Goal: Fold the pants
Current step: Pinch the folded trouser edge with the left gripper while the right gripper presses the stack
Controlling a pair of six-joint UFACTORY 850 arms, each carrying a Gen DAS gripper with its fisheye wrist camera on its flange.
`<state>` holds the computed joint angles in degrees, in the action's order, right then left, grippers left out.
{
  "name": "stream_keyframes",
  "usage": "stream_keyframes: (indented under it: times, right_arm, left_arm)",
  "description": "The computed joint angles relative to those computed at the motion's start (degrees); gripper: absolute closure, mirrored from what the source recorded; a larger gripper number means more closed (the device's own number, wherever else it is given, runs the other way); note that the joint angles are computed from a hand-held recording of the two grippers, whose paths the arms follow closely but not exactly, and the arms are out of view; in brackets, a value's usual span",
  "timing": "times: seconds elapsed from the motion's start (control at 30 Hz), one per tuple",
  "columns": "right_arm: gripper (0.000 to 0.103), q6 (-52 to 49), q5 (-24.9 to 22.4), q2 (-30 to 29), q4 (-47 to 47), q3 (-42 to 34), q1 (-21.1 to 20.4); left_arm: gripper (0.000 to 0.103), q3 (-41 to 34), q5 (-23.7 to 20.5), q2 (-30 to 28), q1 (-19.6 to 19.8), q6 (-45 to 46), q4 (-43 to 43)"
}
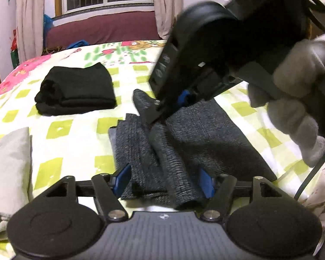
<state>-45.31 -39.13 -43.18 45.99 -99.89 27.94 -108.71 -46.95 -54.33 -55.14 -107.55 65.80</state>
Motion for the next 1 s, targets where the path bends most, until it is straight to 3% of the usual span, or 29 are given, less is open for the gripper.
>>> stream_keyframes:
  times: [0.13,0.17,0.23,0.3,0.47,0.53,0.6,0.63,0.67,0.7,0.77,0.9,1.0]
  right_arm:
    - [0.097,-1.02,-2.14,-0.44,4.40,-0.52,-1.18]
    - [0.097,-1.31,-2.54,-0.52,4.93,-0.64,-1.44]
    - [0.097,-1.92,-2.11,-0.47,5.17,-0.30,-1.74]
    - [0.097,-2.37,-1.55,-0.36,5.59,0.20,-1.99]
    - [0.088,-2.45,2.97,0.68,-0.76,1.03,-0.16]
    - [0.078,-1.07,3.98,0.38,-4.51,0.42,0.84]
    - [0.052,0.72,6.42,-0.08,-10.09,0.08,2.26]
    - [0.053,2.25,8.87,-0.38,-13.12,0.26,3.04]
    - [0.070,3.76,8.98,-1.03,-14.44,-0.31,3.14]
    - [0.095,4.73,6.69,-2.28,-13.86,-1.98,2.82]
    - [0.095,6.73,4.05,-3.07,-12.38,-3.69,2.13]
    - [0.095,0.80,6.87,1.33,-7.46,-0.44,2.07]
    - [0.095,3.86,6.72,-0.08,-10.40,-2.95,3.20]
  left_arm:
    - [0.026,-10.39,-7.32,-6.24,-0.26,11.28,-6.51]
    - [0.031,-11.47,-7.32,-6.97,-0.04,12.52,-7.83]
    - [0.057,-9.54,-2.89,-5.69,0.85,11.56,-9.92]
    - [0.067,-7.57,-0.24,-4.32,1.12,9.18,-9.32]
    - [0.071,-11.63,-3.16,-6.54,0.42,13.12,-9.19]
    - [0.071,-12.69,-3.85,-7.21,0.13,13.91,-8.93]
    - [0.071,-12.28,-3.48,-6.89,0.05,13.19,-8.08]
    - [0.071,-11.65,-3.35,-6.46,0.00,12.48,-7.54]
    - [0.071,-10.87,-3.04,-5.98,0.01,11.66,-7.06]
    - [0.072,-10.06,-2.69,-5.52,0.07,10.54,-6.36]
    - [0.072,-6.46,-1.23,-3.41,0.14,6.39,-3.74]
    - [0.072,3.26,1.62,2.82,0.09,-7.72,5.87]
    - [0.072,7.32,4.00,4.96,0.98,-14.06,7.45]
